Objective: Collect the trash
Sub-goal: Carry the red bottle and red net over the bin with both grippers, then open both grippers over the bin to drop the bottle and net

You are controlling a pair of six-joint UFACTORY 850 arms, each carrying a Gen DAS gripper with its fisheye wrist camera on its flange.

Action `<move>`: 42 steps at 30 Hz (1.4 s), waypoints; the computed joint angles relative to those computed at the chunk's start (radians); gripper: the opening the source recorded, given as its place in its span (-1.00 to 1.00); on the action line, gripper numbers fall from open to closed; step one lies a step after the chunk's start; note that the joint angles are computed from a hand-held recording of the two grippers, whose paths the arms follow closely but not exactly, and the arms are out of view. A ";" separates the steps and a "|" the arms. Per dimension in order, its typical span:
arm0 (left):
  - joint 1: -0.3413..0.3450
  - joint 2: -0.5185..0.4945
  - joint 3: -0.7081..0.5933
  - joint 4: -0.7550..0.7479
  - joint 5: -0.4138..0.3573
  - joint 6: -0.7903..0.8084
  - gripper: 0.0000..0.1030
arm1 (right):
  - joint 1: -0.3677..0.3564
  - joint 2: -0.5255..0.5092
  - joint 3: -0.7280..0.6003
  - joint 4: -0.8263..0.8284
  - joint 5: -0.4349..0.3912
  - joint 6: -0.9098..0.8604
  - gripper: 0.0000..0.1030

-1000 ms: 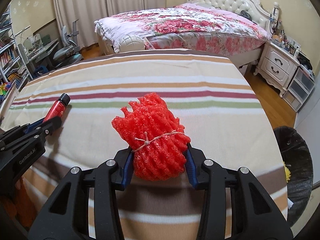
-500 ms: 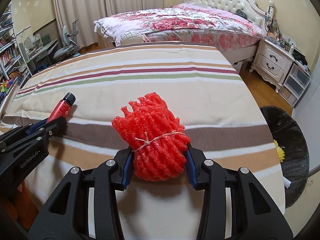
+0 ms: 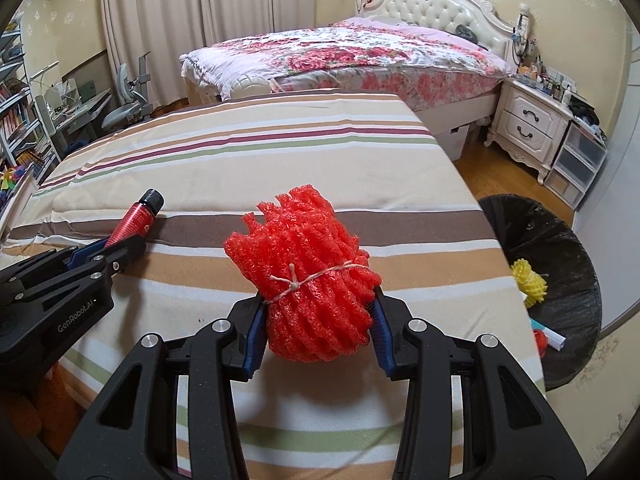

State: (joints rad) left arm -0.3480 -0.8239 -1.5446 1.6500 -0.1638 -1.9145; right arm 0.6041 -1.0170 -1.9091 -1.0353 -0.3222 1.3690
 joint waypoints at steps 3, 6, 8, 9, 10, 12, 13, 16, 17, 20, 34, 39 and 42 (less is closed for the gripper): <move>-0.011 0.000 -0.002 0.023 0.000 -0.014 -0.52 | -0.002 0.030 0.052 -0.115 0.001 0.119 -0.18; -0.025 -0.007 -0.017 0.016 0.003 0.008 -0.52 | -0.008 0.056 0.094 -0.206 0.001 0.220 -0.18; -0.033 -0.011 -0.029 0.009 0.006 0.024 -0.52 | -0.013 0.073 0.121 -0.265 -0.004 0.288 -0.18; -0.038 -0.013 -0.035 0.012 0.008 0.025 -0.52 | -0.017 0.083 0.136 -0.296 -0.007 0.324 -0.18; -0.042 -0.016 -0.040 0.014 0.010 0.026 -0.52 | -0.020 0.092 0.151 -0.325 -0.011 0.360 -0.18; -0.052 -0.022 -0.056 0.018 0.015 0.035 -0.52 | -0.029 0.110 0.178 -0.374 -0.020 0.421 -0.18; -0.056 -0.023 -0.062 0.023 0.017 0.034 -0.52 | -0.033 0.117 0.190 -0.392 -0.026 0.444 -0.18; -0.071 -0.030 -0.084 0.060 0.025 0.012 -0.52 | -0.048 0.138 0.226 -0.448 -0.051 0.523 -0.18; -0.077 -0.032 -0.093 0.066 0.027 0.012 -0.52 | -0.053 0.144 0.235 -0.458 -0.059 0.540 -0.18; -0.095 -0.047 -0.130 0.052 0.037 0.048 -0.52 | -0.070 0.161 0.260 -0.480 -0.085 0.579 -0.18; -0.163 -0.202 -0.415 -0.745 0.068 0.913 -0.52 | -0.146 0.207 0.330 -0.526 -0.192 0.669 -0.17; -0.188 -0.262 -0.525 -1.003 0.036 1.198 -0.52 | -0.167 0.209 0.337 -0.526 -0.198 0.685 -0.17; -0.199 -0.298 -0.588 -1.081 0.013 1.290 -0.52 | -0.177 0.208 0.336 -0.526 -0.203 0.694 -0.17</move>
